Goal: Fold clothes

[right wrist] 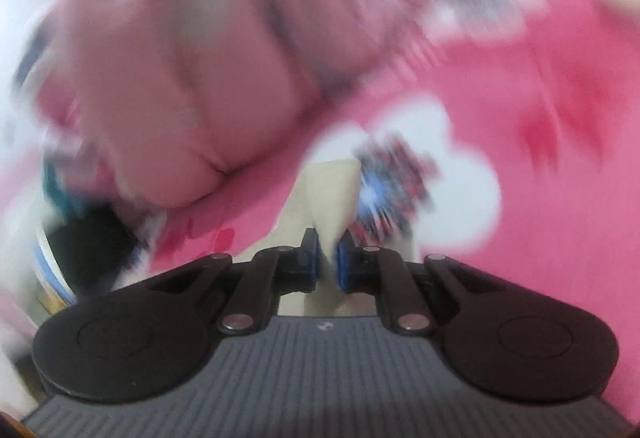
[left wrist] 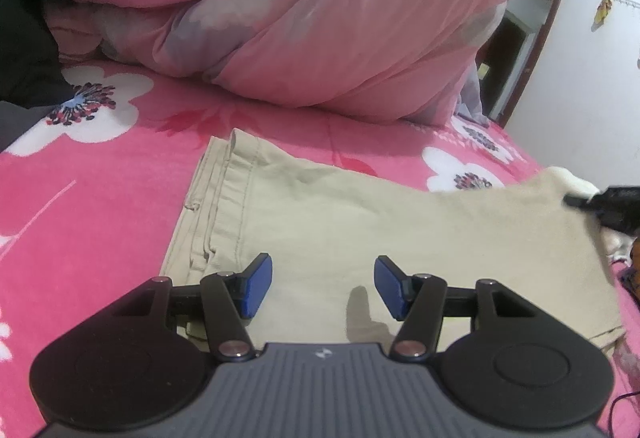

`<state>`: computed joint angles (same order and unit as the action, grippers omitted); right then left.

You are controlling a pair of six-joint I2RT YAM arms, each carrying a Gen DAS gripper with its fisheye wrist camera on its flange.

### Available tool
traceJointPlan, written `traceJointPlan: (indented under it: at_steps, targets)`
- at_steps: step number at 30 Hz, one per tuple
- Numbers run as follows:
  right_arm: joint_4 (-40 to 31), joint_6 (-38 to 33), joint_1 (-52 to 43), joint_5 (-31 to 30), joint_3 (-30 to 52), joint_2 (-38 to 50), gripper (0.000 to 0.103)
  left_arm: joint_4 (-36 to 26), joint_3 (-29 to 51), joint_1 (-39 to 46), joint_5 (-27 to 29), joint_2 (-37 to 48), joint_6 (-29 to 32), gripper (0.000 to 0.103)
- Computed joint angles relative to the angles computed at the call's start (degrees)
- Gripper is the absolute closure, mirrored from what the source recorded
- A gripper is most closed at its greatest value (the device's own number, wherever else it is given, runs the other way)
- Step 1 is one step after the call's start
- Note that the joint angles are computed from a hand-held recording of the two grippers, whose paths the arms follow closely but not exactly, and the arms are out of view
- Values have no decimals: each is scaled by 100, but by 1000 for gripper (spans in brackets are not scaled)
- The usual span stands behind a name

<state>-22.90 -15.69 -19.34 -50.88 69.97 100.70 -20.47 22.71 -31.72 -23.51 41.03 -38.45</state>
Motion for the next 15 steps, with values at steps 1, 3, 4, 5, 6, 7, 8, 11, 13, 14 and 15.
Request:
traceJointPlan:
  at_steps: [1,3,4,5,6,7,8,11,13,14,15]
  targets:
    - [421,-293,82,158,-359,-346,95,-1,1,-8,-10,7,9,45]
    - [505,-420,218,709,-357,-174,94,22,-24,-21,-20,-12,7,45]
    - [389,-423,276,1002,-200,80,90,36,-32,-36,-37,-6,15,45]
    - [171,-280,294,1245,85,460,85,43,-28,-60,-65,19,28,45]
    - [-20,77,192,1194,394,898,82,40,-18,-77,-87,43,51,45]
    - [-21,612,-13,846,553,1178,82,29,-7,-81,-93,58,71,45]
    - [53,1267,-236,445,669,1371,82,16,0,-56,-64,53,90,45]
    - [728,2454,-670,188,550,1366,78,13,-5,67,84,3,122,45]
    - [617,2547,-762,9,701,1411,78,-12,20,83,110,15,126,45]
    - [491,2514,-754,-69,807,1456,78,-20,26,76,106,21,128,45]
    - [292,2400,-696,-136,948,1524,78,-25,30,64,93,28,127,45]
